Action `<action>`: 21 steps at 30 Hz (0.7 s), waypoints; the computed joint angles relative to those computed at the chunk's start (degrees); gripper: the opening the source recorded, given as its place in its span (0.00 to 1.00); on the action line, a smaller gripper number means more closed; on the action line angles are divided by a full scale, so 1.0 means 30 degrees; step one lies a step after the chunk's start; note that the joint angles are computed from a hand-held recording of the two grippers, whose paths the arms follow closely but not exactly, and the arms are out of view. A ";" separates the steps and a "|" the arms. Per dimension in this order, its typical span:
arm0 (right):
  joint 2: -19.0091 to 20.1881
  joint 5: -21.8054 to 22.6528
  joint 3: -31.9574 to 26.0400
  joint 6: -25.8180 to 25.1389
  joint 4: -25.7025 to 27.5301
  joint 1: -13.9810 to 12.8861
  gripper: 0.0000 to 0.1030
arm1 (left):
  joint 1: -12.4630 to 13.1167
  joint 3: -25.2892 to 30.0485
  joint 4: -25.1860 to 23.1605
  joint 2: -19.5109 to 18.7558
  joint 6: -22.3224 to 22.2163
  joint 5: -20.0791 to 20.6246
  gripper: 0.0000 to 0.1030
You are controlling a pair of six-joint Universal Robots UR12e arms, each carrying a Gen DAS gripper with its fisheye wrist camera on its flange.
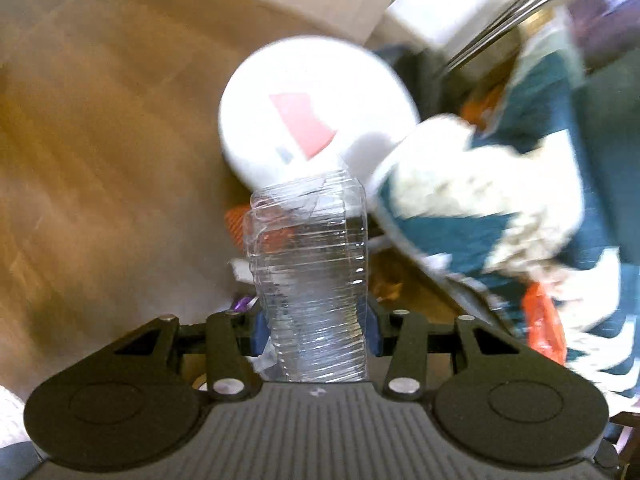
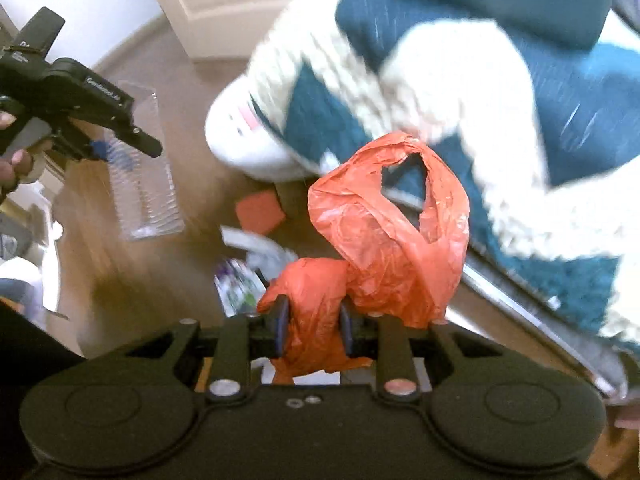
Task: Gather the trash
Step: 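Lift the clear container and red bag up over the teal wastebasket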
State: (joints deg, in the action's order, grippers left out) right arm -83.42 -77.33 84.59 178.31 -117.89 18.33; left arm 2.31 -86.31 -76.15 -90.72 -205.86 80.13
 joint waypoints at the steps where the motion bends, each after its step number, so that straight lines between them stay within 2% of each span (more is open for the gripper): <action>1: -0.0206 0.0010 -0.0096 -0.0036 -0.0139 -0.0052 0.25 | -0.0072 0.0222 0.0195 0.0161 0.0006 -0.0081 0.43; 6: -0.1054 -0.0022 -0.0570 0.0060 -0.1019 -0.0040 0.25 | -0.0593 0.1246 0.0951 0.0755 0.0249 -0.0027 0.43; 13: -0.2004 -0.0617 -0.1430 -0.0915 -0.1735 -0.0048 0.25 | -0.1640 0.2837 0.1686 0.1174 0.0750 0.0498 0.43; 21: -0.2033 -0.0903 -0.3369 -0.2109 -0.3451 -0.0504 0.25 | -0.3151 0.5671 0.2504 0.0392 0.1386 0.1756 0.44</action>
State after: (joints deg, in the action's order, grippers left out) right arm -89.52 -80.04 74.48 171.98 -128.24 16.82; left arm -7.14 -69.30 -68.63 -89.54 -201.71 85.40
